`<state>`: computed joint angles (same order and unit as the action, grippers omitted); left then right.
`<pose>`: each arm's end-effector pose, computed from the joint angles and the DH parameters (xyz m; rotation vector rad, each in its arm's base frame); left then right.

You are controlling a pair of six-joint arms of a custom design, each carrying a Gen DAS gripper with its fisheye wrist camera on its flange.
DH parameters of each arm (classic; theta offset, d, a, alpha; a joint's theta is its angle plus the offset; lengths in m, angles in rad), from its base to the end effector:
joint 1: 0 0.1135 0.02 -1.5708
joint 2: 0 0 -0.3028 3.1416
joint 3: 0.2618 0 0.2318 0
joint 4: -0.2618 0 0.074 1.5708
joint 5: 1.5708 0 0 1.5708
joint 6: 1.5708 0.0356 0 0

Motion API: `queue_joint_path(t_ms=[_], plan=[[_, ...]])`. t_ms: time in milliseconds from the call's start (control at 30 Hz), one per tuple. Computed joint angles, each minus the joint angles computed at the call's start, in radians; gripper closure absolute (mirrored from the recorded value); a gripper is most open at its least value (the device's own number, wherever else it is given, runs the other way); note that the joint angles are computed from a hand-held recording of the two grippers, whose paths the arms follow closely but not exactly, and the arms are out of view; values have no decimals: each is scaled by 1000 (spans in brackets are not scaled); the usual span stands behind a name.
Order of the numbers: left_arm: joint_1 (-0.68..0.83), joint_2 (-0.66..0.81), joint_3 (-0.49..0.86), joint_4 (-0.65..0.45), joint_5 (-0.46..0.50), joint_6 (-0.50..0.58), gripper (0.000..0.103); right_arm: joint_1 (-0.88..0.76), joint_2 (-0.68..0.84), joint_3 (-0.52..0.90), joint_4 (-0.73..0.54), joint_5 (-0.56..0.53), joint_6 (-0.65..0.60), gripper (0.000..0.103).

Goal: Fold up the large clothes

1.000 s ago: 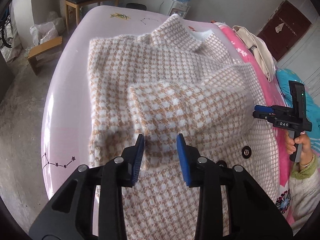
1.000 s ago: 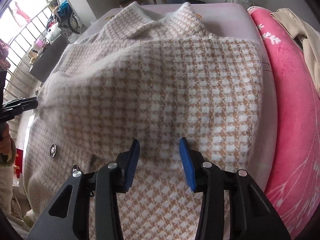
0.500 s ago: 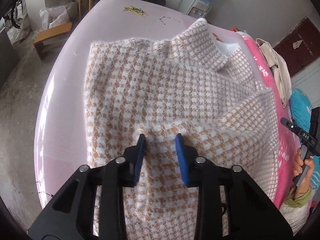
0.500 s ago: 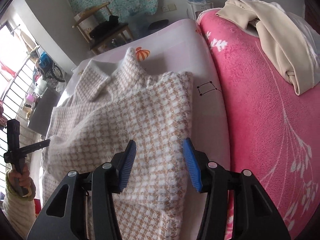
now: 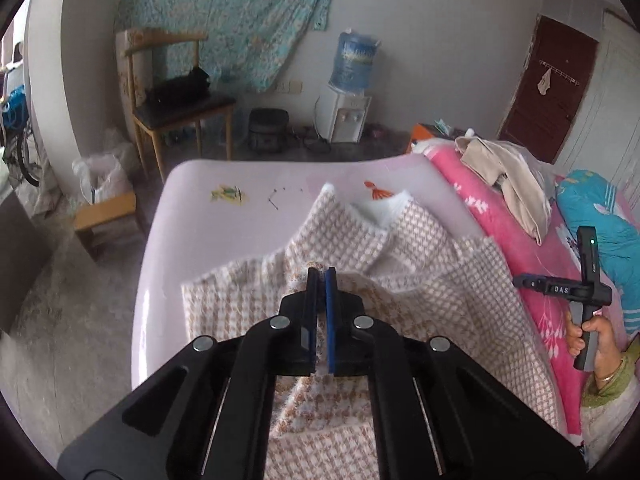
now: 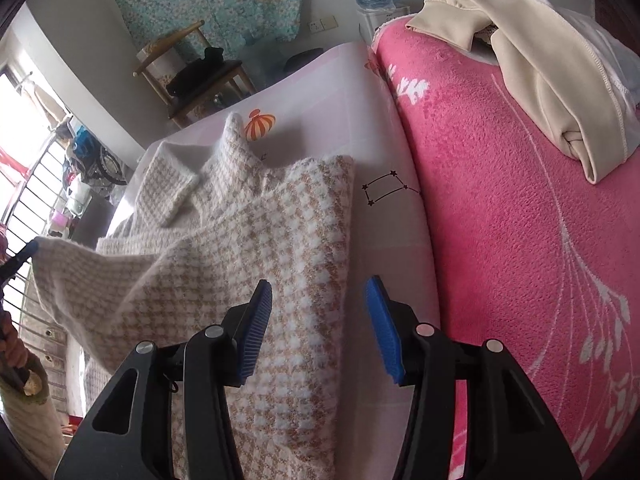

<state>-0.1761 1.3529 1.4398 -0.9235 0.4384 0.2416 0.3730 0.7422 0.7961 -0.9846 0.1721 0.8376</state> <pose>0.2372 -0.0576 0.4095 0.6848 2.2593 -0.4941 0.0789 0.0243 0.3027 0.6464 2.4214 0.2947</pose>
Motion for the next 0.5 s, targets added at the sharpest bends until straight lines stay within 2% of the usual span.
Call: queue_joint_path(t_ms=[100, 167, 233, 333, 433, 467, 500], plan=[[-60, 56, -56, 105, -157, -25, 100, -27, 6, -3, 19, -6, -17, 55], [-64, 133, -100, 129, -204, -26, 100, -55, 24, -10, 44, -28, -38, 55], [-44, 167, -161, 176, -206, -27, 100, -81, 66, -13, 74, -48, -71, 55], [-2, 185, -205, 213, -157, -31, 100, -126, 146, -13, 112, -79, -121, 55], [11, 188, -221, 225, -143, -23, 100, -140, 221, -5, 142, -55, -160, 55], [10, 182, -237, 238, -143, -18, 100, -127, 235, -1, 151, -32, -165, 58], [9, 177, -243, 246, -140, -14, 100, -112, 236, 3, 159, -15, -165, 77]])
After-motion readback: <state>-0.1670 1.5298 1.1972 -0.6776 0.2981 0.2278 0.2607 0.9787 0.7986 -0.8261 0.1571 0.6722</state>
